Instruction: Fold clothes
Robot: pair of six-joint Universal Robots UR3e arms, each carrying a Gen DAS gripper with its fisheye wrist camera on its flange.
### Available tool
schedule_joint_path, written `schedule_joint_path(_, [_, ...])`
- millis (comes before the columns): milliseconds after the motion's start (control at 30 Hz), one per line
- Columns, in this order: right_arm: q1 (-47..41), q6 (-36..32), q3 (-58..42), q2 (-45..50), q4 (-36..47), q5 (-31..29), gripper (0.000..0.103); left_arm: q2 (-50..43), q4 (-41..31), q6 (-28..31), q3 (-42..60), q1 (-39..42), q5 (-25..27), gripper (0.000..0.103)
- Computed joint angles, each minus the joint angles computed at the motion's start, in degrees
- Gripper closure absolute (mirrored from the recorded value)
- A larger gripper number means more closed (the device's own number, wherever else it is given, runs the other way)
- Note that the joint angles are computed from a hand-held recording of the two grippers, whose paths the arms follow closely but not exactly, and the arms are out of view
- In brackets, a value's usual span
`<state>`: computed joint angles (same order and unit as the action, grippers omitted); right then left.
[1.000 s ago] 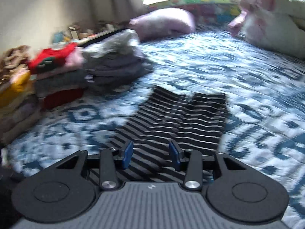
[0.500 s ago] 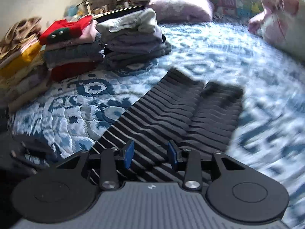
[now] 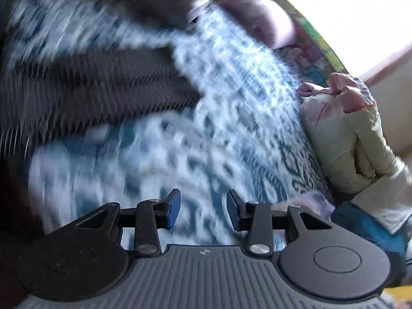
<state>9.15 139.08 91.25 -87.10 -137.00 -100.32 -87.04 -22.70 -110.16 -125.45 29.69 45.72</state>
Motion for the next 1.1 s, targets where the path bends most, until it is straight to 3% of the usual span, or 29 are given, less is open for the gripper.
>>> schedule_joint_path(133, [3.8, 1.7, 20.0, -6.2, -16.3, 1.0, 0.063, 1.5, 5.9, 13.5, -7.5, 1.8, 1.6, 0.044])
schedule_joint_path(233, [11.3, 4.7, 29.6, -1.5, -34.3, -1.9, 0.063, 0.8, 14.3, 23.1, -13.5, 2.9, 0.9, 0.044])
schedule_joint_path(367, [22.9, 2.9, 29.7, 12.7, -51.8, -9.2, 0.063, -6.5, 32.7, 32.9, -19.2, 3.3, -1.0, 0.044])
schedule_joint_path(600, [30.8, -4.0, 20.1, 29.1, -60.3, -14.1, 0.062, -22.0, 54.9, 43.4, -22.4, 3.8, -6.0, 0.044])
schedule_joint_path(767, [33.1, -8.6, 16.3, 35.5, -66.8, -16.2, 0.057, -30.2, 64.9, 43.4, -21.1, 3.4, -9.7, 0.044])
schedule_joint_path(867, [33.6, -10.6, 15.4, 37.7, -70.9, -16.9, 0.049, -32.1, 66.7, 43.3, -20.3, 3.5, -12.1, 0.043])
schedule_joint_path(1000, [33.3, -13.1, 16.7, 37.0, -71.6, -14.2, 0.044, -34.0, 65.4, 47.8, -19.2, 4.1, -14.2, 0.043])
schedule_joint_path(1100, [32.3, -13.8, 16.1, 38.4, -73.9, -12.9, 0.044, -36.0, 66.8, 42.0, -15.7, 1.8, -13.1, 0.048])
